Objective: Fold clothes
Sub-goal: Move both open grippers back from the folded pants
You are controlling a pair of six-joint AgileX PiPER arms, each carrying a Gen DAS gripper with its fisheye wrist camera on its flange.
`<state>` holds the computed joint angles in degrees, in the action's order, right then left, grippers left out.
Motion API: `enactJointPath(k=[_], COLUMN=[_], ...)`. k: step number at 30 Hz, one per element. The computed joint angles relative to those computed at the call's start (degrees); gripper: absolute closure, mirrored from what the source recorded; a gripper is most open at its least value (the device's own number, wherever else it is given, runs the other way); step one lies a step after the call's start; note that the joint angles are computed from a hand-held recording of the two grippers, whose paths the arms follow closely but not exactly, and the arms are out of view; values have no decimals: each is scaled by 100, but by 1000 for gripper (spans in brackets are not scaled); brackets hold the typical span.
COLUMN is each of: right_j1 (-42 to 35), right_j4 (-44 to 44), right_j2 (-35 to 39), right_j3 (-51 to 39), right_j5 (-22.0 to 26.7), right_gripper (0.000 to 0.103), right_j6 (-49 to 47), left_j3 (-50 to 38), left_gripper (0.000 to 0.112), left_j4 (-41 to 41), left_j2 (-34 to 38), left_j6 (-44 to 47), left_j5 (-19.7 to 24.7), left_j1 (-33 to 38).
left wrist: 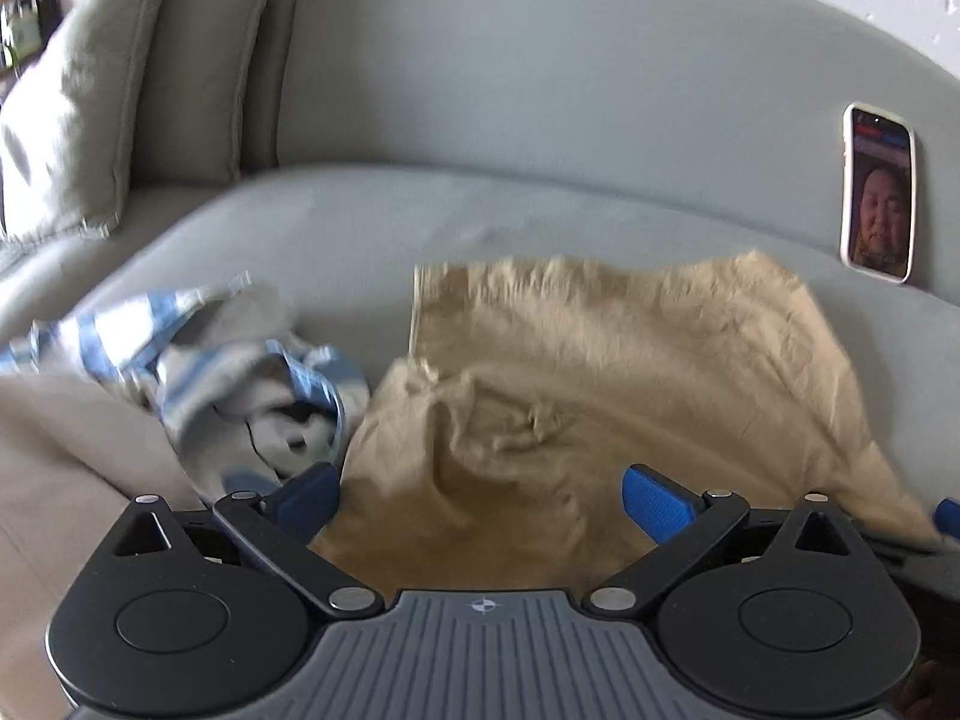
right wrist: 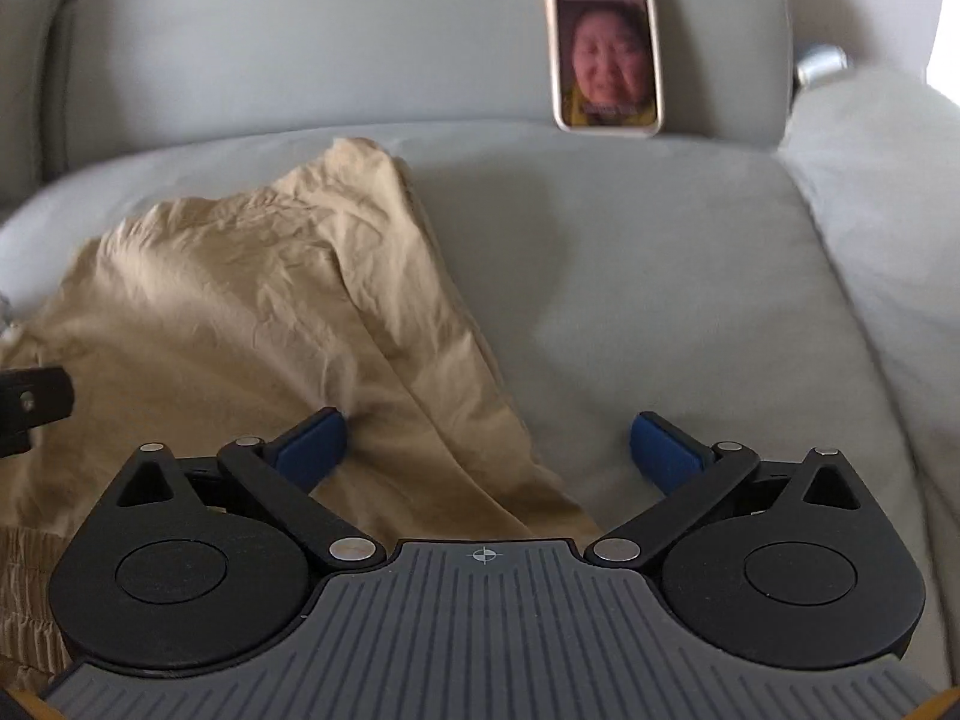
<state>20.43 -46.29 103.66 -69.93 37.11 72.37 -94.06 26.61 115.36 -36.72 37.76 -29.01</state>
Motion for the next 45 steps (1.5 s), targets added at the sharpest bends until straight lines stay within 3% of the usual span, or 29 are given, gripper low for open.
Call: enactJointPath(k=[2, 6, 13, 40, 45], right_j1=[119, -18, 24, -6, 6], right_j4=[-200, -70, -40, 39, 20], right_j2=[70, -8, 39, 85, 67], right_j3=[-68, 36, -54, -134, -101], right_j5=[185, -51, 58, 61, 51], right_gripper=[0, 0, 0, 0, 0], right_j6=[60, 49, -12, -90, -50], left_j3=[-133, -86, 20, -64, 464], left_gripper=[11, 10, 10, 10, 10], left_j4=[-110, 64, 122, 491, 209], left_j2=[142, 182, 150, 287, -233], left_j6=[115, -17, 42, -311, -30], left_j5=[135, 121, -67, 50, -367], left_j1=[23, -15, -32, -154, -181])
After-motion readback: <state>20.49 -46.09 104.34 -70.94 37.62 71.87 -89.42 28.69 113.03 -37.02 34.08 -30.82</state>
